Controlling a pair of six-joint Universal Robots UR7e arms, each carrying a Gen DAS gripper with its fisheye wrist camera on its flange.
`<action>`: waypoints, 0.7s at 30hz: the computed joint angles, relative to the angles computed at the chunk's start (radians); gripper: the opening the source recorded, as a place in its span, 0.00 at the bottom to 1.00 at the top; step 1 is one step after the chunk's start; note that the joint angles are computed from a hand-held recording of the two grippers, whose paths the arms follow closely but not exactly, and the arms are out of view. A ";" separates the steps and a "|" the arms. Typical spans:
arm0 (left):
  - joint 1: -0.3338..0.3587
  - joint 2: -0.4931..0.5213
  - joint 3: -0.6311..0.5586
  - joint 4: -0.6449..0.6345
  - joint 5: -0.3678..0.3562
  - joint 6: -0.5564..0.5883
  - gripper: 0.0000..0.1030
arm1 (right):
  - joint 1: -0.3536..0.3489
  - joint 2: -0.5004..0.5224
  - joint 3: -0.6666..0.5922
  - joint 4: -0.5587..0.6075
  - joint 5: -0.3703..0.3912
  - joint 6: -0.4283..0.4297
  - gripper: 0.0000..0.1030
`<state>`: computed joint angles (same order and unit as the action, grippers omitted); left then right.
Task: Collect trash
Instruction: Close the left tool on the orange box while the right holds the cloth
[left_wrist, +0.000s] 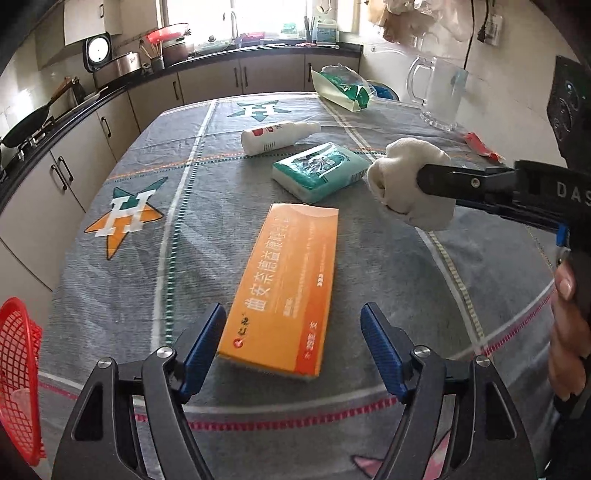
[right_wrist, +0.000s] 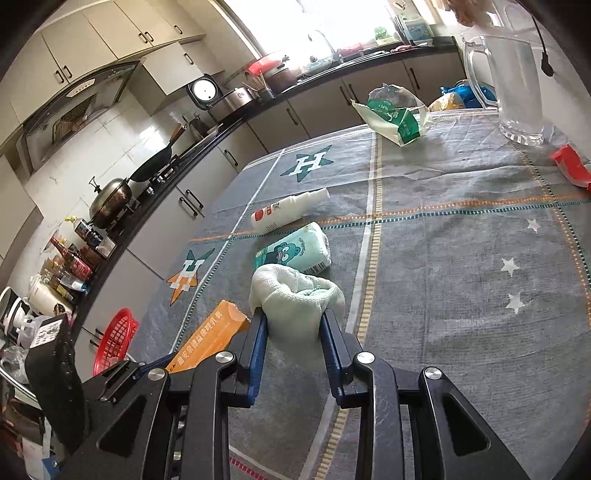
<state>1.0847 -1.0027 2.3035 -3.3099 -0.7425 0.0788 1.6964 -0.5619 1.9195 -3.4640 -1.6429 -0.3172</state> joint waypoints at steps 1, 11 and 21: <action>0.002 0.003 -0.002 -0.005 -0.003 -0.002 0.71 | 0.000 0.000 0.001 0.000 0.001 0.000 0.31; 0.004 0.014 0.013 -0.086 -0.013 0.038 0.48 | 0.001 0.001 -0.003 0.003 -0.002 -0.001 0.31; -0.038 0.025 0.072 -0.251 0.006 0.102 0.48 | -0.002 0.006 -0.006 0.000 -0.001 -0.006 0.30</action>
